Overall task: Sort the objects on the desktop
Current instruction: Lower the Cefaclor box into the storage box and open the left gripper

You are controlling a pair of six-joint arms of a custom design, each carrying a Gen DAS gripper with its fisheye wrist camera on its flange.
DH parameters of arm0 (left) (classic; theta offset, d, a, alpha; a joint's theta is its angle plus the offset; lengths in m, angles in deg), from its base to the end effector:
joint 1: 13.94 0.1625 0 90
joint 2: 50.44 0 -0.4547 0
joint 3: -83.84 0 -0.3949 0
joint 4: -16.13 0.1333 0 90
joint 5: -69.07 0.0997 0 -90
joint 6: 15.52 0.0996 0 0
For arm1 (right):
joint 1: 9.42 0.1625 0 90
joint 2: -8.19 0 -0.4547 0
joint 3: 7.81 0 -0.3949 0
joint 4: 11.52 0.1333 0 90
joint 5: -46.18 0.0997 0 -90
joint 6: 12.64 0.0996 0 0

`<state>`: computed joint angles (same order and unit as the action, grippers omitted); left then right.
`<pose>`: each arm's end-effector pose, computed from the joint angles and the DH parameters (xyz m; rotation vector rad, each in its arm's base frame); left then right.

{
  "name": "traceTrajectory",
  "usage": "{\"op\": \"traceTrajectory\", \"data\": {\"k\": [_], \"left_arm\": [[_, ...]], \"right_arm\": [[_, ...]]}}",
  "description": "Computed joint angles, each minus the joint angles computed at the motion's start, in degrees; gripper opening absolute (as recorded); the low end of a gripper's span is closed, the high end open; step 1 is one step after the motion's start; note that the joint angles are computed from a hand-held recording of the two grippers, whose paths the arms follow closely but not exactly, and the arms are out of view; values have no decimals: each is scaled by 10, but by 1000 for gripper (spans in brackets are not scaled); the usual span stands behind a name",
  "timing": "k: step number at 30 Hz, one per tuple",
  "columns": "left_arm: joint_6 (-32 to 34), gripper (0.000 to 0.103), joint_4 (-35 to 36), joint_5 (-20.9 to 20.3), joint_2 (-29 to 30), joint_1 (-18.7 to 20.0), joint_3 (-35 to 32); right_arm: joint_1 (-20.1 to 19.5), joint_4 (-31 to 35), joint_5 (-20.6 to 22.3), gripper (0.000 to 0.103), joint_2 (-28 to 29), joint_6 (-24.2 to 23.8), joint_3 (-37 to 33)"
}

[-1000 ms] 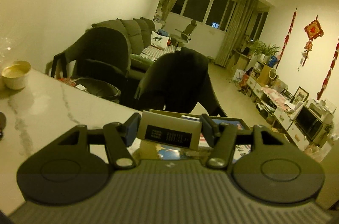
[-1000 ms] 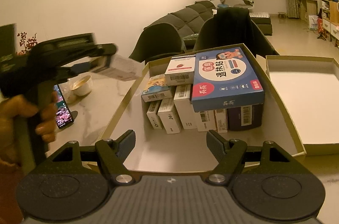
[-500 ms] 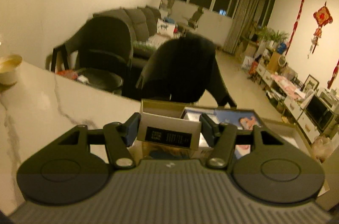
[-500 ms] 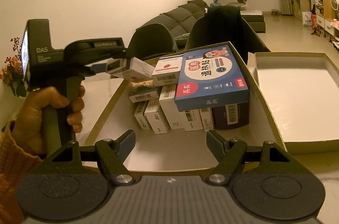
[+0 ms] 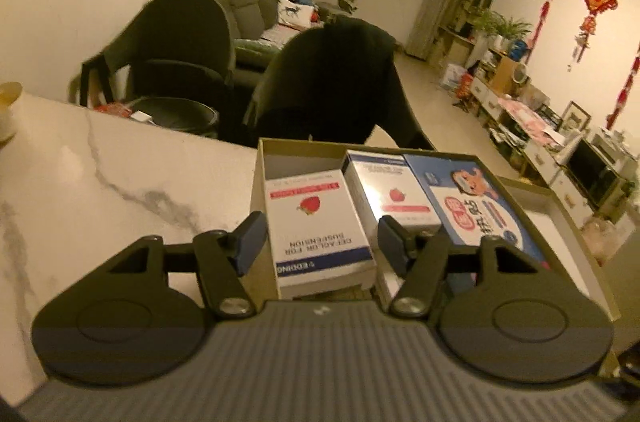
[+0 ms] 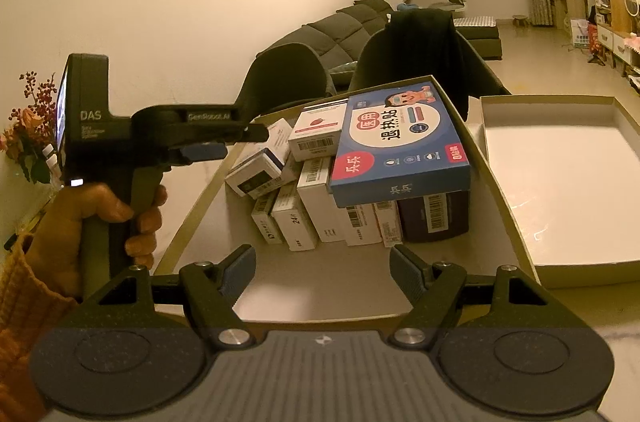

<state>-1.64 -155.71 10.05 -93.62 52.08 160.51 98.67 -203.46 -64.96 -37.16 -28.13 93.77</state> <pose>-0.1528 -0.7977 0.2735 0.5059 2.4135 -1.1539 0.3022 -0.6116 0.1642 0.5526 -2.5361 1.1013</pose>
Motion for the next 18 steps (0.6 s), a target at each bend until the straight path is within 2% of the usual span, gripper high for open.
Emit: {"op": "traceTrajectory", "data": {"k": [3,8,10,15,18], "left_arm": [[50,70,3,-8,-9,-1,11],[160,70,-8,9,-17,-8,32],[186,68,-2,14,-18,-9,35],[204,65,0,38,-6,-8,25],[188,65,4,45,4,-3,9]], "right_arm": [[-1,-1,-1,77,0,1,-1],[-1,0,0,77,1,1,-1],[-1,0,2,77,2,1,-3],[0,3,3,77,6,1,-5],[1,4,4,77,6,2,-6]]}}
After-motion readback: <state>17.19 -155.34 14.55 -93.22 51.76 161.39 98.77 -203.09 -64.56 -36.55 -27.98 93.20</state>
